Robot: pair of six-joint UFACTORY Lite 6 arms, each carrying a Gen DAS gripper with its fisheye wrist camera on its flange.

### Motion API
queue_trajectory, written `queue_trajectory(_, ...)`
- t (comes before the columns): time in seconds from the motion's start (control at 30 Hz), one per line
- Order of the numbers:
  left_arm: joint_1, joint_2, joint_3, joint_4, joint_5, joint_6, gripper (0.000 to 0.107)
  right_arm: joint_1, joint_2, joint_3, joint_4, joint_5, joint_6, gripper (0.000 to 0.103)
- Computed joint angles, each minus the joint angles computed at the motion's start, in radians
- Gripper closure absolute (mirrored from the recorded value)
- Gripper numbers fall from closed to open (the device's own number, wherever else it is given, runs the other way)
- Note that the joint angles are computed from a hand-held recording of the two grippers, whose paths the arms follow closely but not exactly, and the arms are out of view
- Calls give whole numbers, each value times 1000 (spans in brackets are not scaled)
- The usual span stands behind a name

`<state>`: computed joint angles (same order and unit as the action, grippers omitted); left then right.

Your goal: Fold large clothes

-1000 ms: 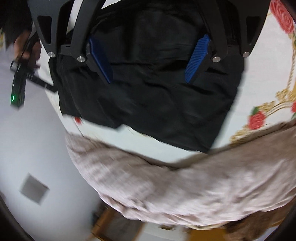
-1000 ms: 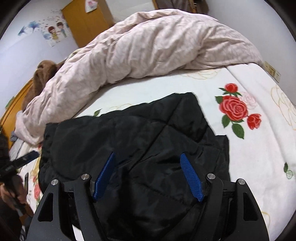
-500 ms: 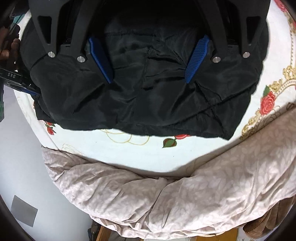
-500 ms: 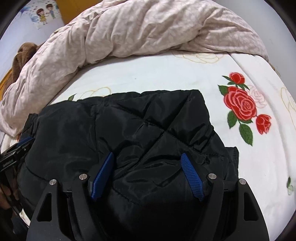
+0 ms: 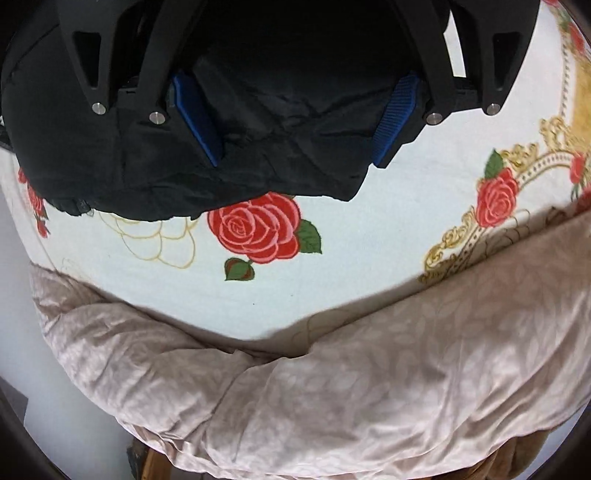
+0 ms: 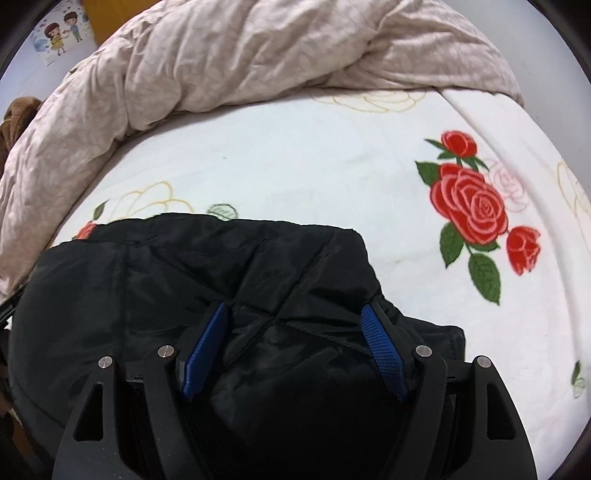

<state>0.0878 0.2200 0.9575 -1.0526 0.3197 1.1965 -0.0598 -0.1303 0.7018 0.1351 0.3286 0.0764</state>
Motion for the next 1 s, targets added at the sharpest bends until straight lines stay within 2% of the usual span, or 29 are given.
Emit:
queue_trajectory(0.07,-4,14,-7,-64,-17,56,20,-2,25,-3,19,-30,-15,29)
queue_trajectory(0.13,-11,20,0,-46,-26,33,20,3,45,7,-12,-33,20,29)
queue_trajectory(0.23,-20,-2,30,164,-8,-179,22,16,39,35,-75,5,99,29)
queue_trajectory(0.37,14,-124,20,217,60,-221,22,25,-120,27,-110,90,150,29)
queue_trajectory(0.5,12,-288,-5,176,155,-179,23,99,-314,54,-129,177,202,29)
queue_trajectory(0.57,-33,-351,-17,157,218,-184,23,185,-338,83,-145,201,253,29)
queue_trajectory(0.63,-121,-381,-31,173,240,-220,23,289,-308,102,-190,200,326,29)
queue_trajectory(0.73,-287,-348,-52,223,178,-287,22,340,-197,89,-179,153,330,29)
queue_trajectory(0.8,-369,-242,-21,304,121,-396,22,312,-96,81,-127,112,277,29)
queue_trajectory(0.87,-399,-150,2,320,56,-430,22,297,-58,66,-175,68,311,30)
queue_trajectory(0.93,-415,-102,20,303,17,-423,22,272,-17,66,-138,38,263,30)
queue_trajectory(1.0,-447,-72,21,357,-40,-478,22,275,19,71,-184,19,295,30)
